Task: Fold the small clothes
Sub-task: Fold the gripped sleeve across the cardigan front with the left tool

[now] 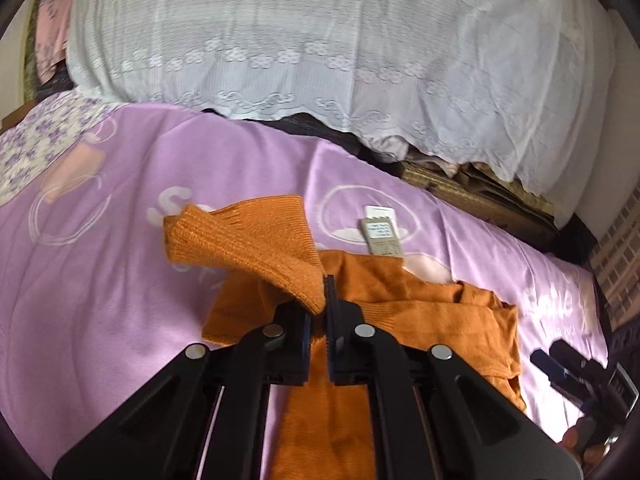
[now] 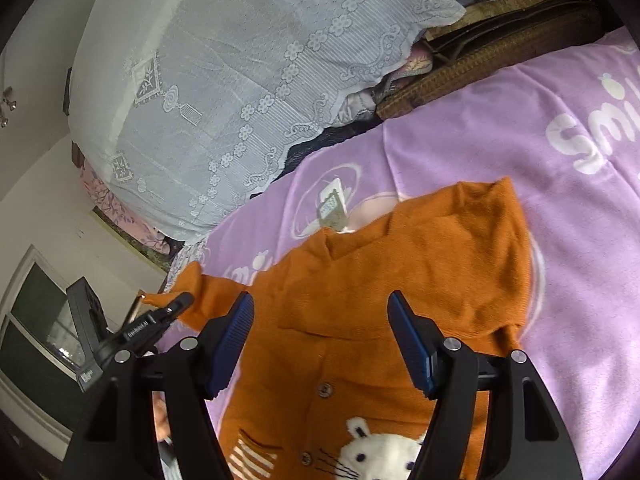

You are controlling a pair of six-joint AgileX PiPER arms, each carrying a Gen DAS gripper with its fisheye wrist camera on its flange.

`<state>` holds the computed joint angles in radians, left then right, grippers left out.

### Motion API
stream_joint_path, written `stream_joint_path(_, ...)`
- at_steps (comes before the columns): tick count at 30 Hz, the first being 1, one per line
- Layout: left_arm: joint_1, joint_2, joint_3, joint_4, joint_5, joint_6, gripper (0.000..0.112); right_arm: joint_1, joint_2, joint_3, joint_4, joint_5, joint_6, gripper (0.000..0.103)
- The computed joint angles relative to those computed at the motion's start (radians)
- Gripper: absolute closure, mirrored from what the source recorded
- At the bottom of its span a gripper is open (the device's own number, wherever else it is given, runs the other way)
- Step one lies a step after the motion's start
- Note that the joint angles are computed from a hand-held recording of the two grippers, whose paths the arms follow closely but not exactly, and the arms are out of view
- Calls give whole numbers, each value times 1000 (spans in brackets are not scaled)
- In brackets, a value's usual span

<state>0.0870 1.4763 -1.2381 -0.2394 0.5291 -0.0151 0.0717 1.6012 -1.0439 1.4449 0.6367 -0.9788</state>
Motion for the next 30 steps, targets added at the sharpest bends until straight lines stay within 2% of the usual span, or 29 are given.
stream_joint_path(7, -157, 33, -34, 171, -8, -114, 108, 97, 24, -119, -54, -22, 50, 33)
stream_joint_path(13, -272, 123, -111, 246, 5, -170, 108, 132, 25, -126, -108, -111, 34, 33)
stream_joint_path(18, -338, 201, -136, 249, -3, -162, 108, 54, 101, -157, -111, -38, 92, 33)
stream_joint_path(21, -352, 271, -159, 249, 49, -157, 106, 36, 138, -167, -125, -18, 128, 33)
stream_joint_path(24, -326, 305, -162, 172, 82, -97, 101, 19, 196, -194, -134, 44, 168, 33)
stream_joint_path(25, -314, 300, -156, 141, 79, -75, 98, 15, 209, -195, -126, 58, 171, 33)
stream_joint_path(27, -299, 284, -135, 107, 63, -51, 85, 8, 231, -196, -98, 83, 168, 33)
stream_joint_path(29, -316, 271, -113, 158, 35, -96, 62, 1, 240, -189, -60, 107, 145, 34)
stream_joint_path(30, -323, 266, -106, 167, 22, -95, 59, 0, 242, -186, -41, 120, 131, 34)
